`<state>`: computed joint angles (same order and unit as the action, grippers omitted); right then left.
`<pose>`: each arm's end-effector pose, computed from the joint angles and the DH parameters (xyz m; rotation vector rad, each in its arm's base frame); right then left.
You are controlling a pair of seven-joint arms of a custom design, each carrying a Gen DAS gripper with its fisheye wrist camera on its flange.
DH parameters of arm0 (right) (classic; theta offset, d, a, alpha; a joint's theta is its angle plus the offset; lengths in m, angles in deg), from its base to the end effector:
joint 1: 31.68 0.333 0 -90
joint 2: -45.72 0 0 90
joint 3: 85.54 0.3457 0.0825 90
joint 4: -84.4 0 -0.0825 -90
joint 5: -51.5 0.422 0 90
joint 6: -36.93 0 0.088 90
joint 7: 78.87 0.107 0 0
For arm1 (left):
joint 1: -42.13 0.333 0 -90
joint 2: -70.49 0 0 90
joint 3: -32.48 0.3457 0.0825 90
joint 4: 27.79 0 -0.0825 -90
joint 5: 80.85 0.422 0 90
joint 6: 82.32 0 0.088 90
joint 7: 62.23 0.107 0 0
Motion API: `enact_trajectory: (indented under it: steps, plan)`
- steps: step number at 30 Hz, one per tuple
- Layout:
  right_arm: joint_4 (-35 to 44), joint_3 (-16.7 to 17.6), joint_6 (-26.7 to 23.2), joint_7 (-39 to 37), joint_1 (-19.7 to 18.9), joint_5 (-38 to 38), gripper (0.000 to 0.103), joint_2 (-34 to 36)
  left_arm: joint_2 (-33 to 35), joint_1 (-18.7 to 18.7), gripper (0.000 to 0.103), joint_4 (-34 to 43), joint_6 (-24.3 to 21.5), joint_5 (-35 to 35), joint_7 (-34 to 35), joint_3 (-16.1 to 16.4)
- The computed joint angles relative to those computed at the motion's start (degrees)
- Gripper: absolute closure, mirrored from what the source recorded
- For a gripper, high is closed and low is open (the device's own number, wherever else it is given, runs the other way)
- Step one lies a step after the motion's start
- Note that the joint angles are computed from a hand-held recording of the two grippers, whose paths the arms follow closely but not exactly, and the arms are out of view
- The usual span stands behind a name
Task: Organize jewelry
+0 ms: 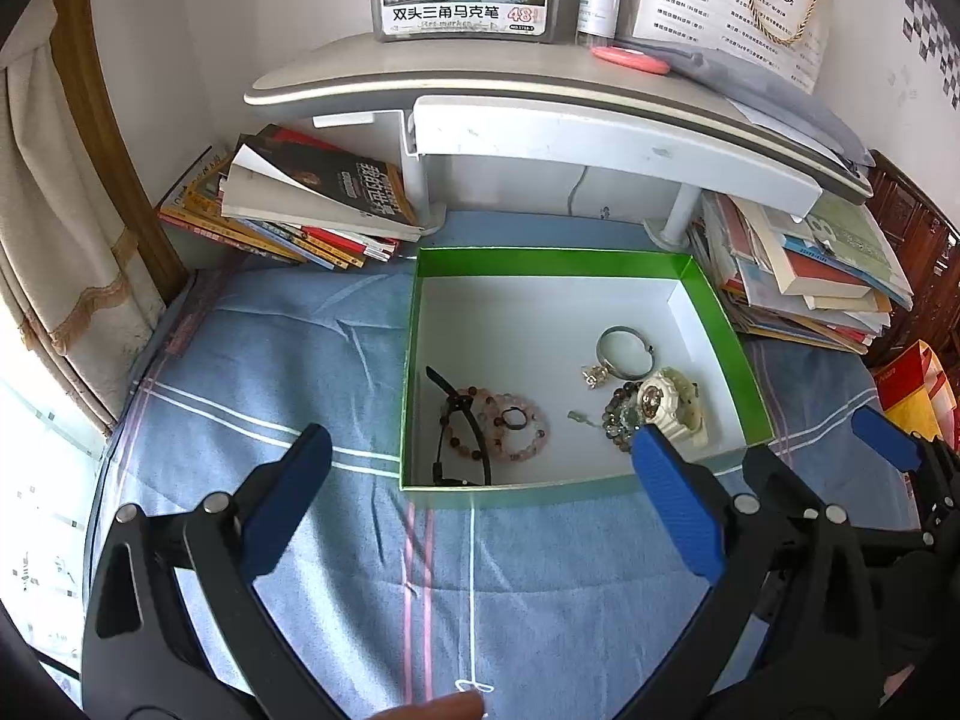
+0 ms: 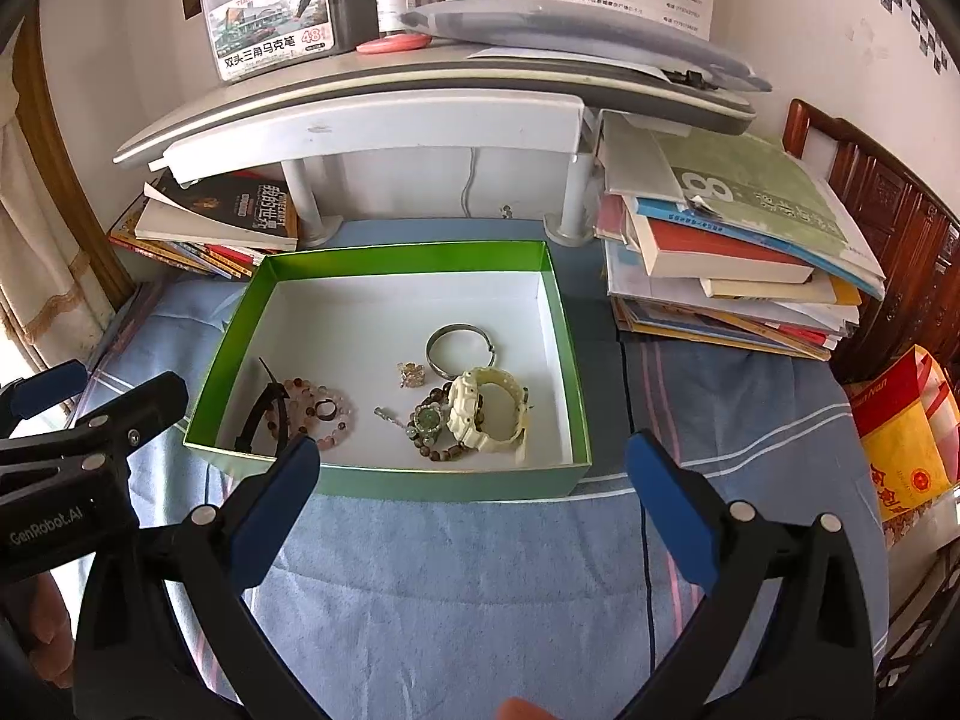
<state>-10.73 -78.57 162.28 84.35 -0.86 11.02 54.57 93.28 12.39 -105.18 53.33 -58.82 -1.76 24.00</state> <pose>0.5607 0.3978 0.5812 -1.5146 2.0842 -0.7402 0.6244 -0.4558 0.5935 -1.5515 2.1291 -0.7520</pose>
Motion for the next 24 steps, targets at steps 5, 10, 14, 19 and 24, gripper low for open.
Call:
enact_trajectory:
  steps: [5, 10, 14, 19, 24]
  plan:
    - [-0.05, 0.03, 0.22, 0.16, 0.05, 0.05, 0.003, -0.05, -0.39, -0.01, 0.004, -0.37, 0.01, 0.34, -0.29, 0.08]
    - [0.03, 0.07, -0.03, 0.19, 0.12, 0.05, 0.003, -0.02, -0.69, 0.17, 0.004, -0.82, 0.06, 0.23, -0.36, -0.06]
    - [-0.05, 0.08, 0.08, 0.40, 0.18, 0.05, 0.003, 0.00, -0.78, 0.34, 0.004, -0.95, 0.09, 0.07, -0.09, -0.17]
    - [-0.14, 0.06, 0.17, 0.39, 0.17, 0.00, 0.003, -0.05, -0.86, 0.62, 0.004, -1.09, 0.05, -0.75, 0.23, -0.43]
    - [-0.15, 0.09, 0.03, 0.75, 0.24, -0.07, 0.003, -0.02, -0.85, 0.44, 0.004, -1.10, -0.02, -0.35, 0.07, -0.29]
